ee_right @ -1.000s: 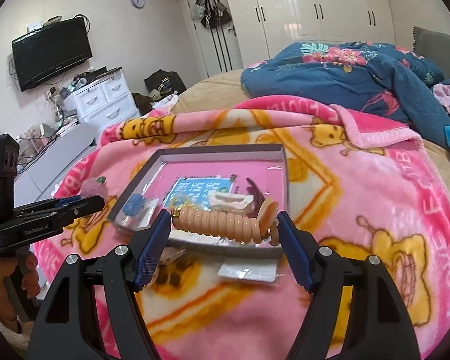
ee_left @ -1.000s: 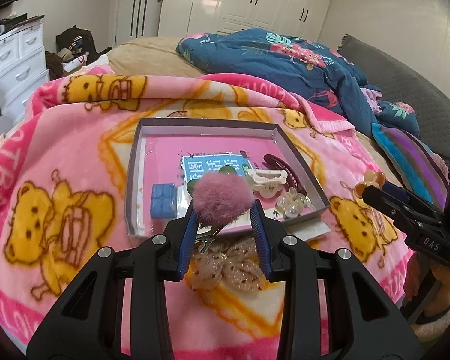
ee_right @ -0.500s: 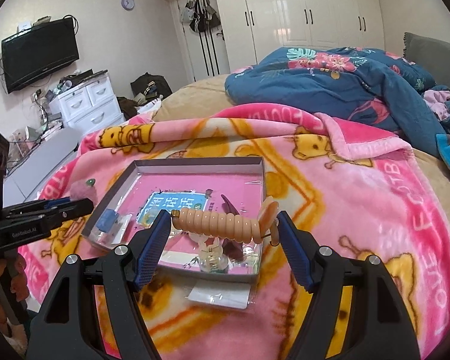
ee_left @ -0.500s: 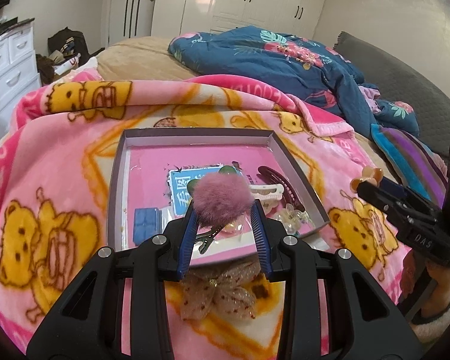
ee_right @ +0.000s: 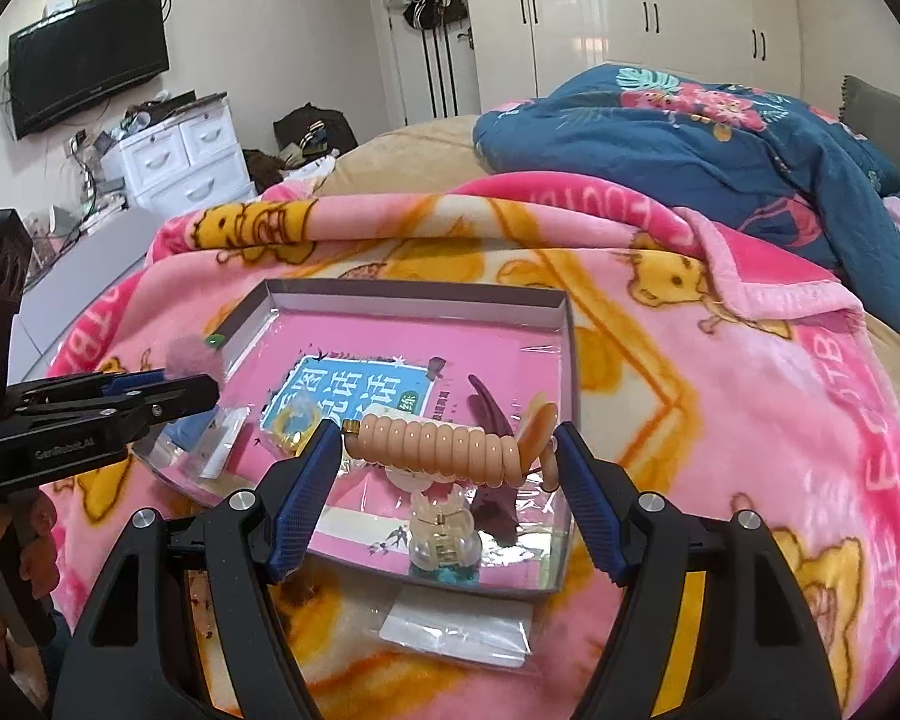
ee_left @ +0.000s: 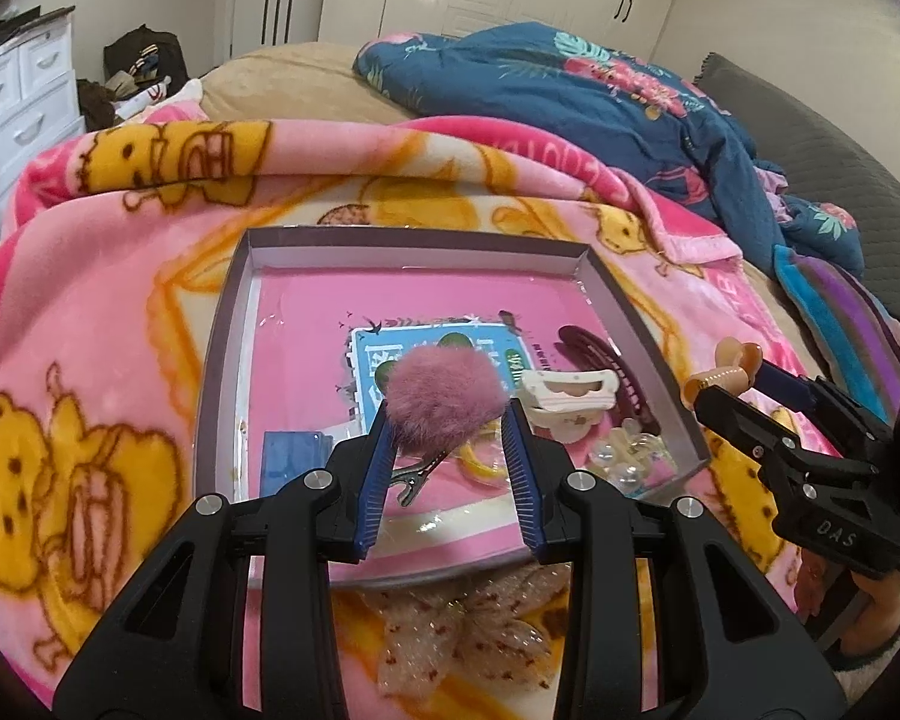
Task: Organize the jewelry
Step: 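Carry the pom-pom clip and coiled hair tie into the box and open both tools, then lift both open tools away from the box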
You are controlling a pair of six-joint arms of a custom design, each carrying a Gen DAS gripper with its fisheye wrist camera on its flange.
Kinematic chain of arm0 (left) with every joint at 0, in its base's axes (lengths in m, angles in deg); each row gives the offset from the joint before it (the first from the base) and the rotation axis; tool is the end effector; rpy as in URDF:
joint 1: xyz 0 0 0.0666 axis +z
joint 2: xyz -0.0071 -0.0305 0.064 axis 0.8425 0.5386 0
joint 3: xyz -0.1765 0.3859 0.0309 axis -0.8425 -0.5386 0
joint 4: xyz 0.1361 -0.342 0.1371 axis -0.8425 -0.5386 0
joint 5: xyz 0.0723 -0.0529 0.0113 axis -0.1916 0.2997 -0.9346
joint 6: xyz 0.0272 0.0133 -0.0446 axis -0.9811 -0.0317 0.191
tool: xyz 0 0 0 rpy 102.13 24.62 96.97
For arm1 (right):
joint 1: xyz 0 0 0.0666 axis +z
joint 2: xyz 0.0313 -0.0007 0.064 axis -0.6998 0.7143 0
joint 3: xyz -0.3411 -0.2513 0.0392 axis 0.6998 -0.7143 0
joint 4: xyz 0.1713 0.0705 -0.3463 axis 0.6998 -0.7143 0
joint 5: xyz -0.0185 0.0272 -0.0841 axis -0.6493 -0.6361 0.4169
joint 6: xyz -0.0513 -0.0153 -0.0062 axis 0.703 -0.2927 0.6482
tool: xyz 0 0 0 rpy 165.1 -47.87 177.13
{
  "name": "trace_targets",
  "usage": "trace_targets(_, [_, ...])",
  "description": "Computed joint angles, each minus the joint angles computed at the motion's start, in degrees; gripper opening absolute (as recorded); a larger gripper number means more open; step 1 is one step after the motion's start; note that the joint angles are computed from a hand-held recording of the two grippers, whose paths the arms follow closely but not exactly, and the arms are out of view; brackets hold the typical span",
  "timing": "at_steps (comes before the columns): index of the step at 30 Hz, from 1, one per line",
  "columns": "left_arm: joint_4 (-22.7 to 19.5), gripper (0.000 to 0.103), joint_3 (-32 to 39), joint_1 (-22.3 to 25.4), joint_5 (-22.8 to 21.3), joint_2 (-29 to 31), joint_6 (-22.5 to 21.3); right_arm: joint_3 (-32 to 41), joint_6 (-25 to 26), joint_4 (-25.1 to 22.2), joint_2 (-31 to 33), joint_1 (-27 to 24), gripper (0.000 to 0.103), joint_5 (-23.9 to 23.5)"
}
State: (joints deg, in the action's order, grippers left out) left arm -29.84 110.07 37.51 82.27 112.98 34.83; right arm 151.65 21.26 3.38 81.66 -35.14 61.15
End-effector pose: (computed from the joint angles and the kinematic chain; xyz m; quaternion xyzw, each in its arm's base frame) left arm 0.6016 -0.2340 0.5382 0.3213 0.8731 -0.2234 0.2909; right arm 0.4608 0.0646 0.5228 0.1627 0.8885 -0.0152 0.4287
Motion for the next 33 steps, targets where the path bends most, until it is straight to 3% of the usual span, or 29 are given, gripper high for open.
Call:
trace_targets(15, [-1.9, 0.034, 3.4, 0.3, -2.0, 3.8, 0.6, 3.1, -0.5, -2.7, 6.1, -1.6, 0.072, -2.2])
trace_targets(33, [-0.8, 0.035, 1.3, 1.2, -0.8, 1.4, 1.0, 0.9, -1.6, -1.3, 2.5, -0.4, 0.077, -2.1])
